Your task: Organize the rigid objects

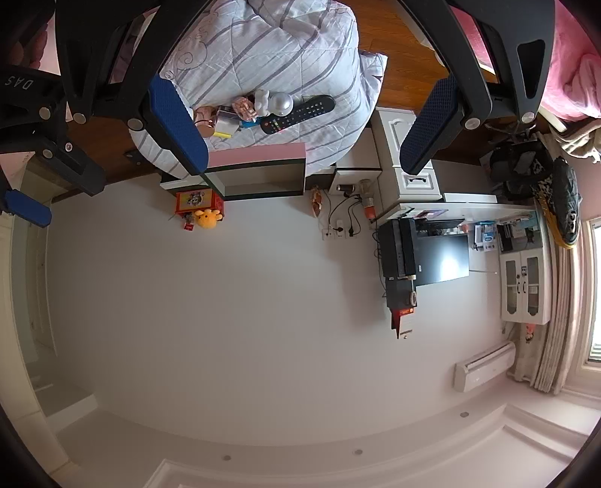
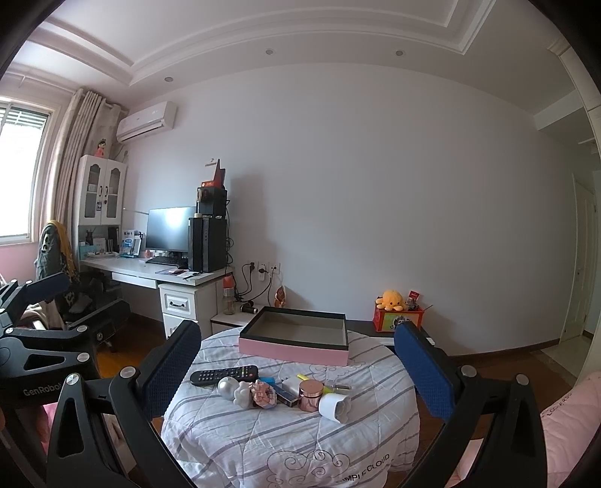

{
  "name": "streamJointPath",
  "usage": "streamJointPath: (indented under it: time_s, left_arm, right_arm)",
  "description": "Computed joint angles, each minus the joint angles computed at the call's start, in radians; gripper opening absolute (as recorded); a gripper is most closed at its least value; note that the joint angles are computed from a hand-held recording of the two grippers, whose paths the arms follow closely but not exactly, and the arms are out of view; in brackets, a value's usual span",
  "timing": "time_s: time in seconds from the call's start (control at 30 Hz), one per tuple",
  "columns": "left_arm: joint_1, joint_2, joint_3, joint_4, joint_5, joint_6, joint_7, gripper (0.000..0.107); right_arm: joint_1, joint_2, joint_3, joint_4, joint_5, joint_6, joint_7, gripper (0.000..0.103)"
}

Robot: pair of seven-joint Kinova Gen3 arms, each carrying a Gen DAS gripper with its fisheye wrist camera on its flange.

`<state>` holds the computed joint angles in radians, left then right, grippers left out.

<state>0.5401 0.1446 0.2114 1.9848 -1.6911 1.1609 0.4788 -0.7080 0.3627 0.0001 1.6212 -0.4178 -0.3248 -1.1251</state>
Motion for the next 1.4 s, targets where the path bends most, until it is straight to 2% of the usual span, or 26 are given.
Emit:
streamJointPath:
  time_s: [0.43, 1.4]
  left_arm:
    - [-0.005, -0.001, -0.001, -0.011, 0.007, -0.013, -0.023, 0.103]
    - [-0.002, 0.032, -0.020, -0.034, 0.013, -0.032, -0.034, 0.103]
  right_arm:
    - [0.013, 0.004, -0.014, 0.008, 0.018, -0.019, -0.008, 0.103]
    - [-0.004, 0.002, 0.012, 0.004, -0.014, 0.009, 0.013, 0.103]
